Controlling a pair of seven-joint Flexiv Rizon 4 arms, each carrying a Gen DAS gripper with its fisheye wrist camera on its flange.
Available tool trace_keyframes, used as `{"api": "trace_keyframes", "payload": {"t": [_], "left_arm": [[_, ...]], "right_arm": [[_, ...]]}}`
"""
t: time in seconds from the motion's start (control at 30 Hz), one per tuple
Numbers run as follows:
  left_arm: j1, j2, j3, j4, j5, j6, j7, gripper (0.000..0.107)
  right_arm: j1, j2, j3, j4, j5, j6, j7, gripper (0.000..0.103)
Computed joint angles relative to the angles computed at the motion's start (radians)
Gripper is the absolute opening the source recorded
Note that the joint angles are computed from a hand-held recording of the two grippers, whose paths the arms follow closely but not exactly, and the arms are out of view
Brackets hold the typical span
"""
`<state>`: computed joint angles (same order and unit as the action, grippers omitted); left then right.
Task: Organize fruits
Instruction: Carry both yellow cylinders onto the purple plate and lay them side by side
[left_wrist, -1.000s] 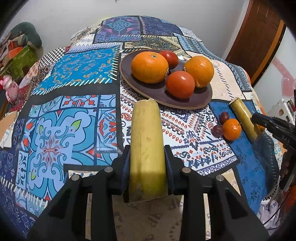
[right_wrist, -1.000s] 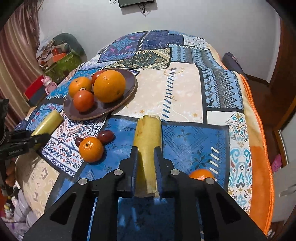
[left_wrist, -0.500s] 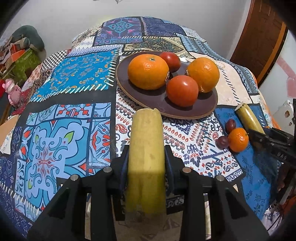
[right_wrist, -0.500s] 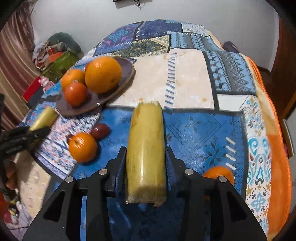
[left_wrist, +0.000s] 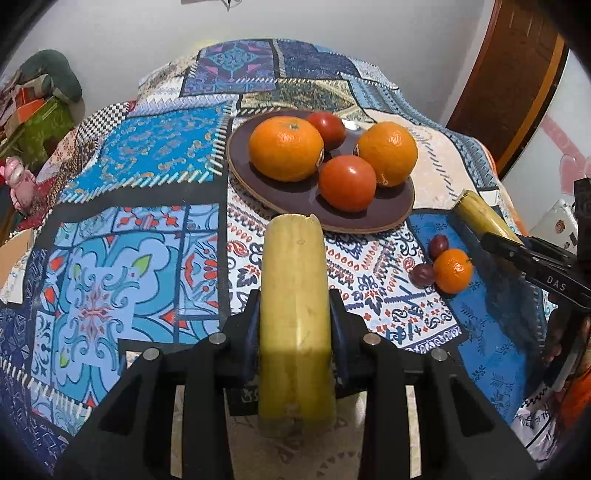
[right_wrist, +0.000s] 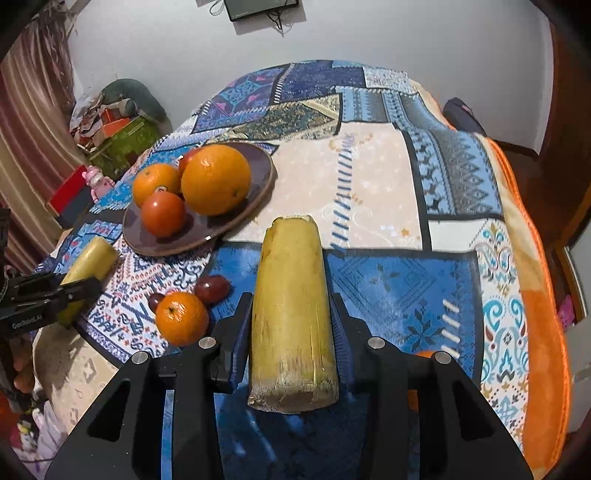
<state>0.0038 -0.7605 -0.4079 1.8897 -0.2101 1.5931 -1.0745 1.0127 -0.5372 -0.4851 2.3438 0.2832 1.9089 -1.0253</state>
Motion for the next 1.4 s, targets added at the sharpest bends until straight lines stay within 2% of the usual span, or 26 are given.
{"api": "trace_keyframes", "payload": {"t": [0.07,0.2,0.43,0.9,1.13,1.4], "left_arm": [[0.001,0.008,0.000,0.006,0.003,0.016,-0.004,0.034],[0.042,0.018,-0.046,0.015,0.003,0.022,-0.003,0.034],[0.054,0.018,-0.067,-0.013,0.011,0.026,-0.005,0.034],[0.048,-0.025,-0.106,-0.116,-0.018,-0.009,0.030,0.034],[0.012,-0.059,-0.092,-0.201,-0.057,-0.063,0.053,0.034],[-0.055,-0.100,-0.032,-0.314,-0.108,-0.128,0.074,0.034]], "right_arm": [[0.004,0.006,-0.005,-0.004,-0.002,0.005,-0.006,0.036],[0.012,0.014,-0.019,-0.024,-0.005,0.009,-0.025,0.036],[-0.009,0.002,-0.007,-0.098,-0.024,0.007,-0.061,0.036],[-0.127,-0.049,0.094,-0.243,-0.079,-0.001,-0.075,0.036],[-0.156,-0.077,0.104,-0.305,-0.117,-0.032,-0.060,0.036],[-0.206,-0.116,0.125,-0.371,-0.180,-0.067,-0.013,0.036]]}}
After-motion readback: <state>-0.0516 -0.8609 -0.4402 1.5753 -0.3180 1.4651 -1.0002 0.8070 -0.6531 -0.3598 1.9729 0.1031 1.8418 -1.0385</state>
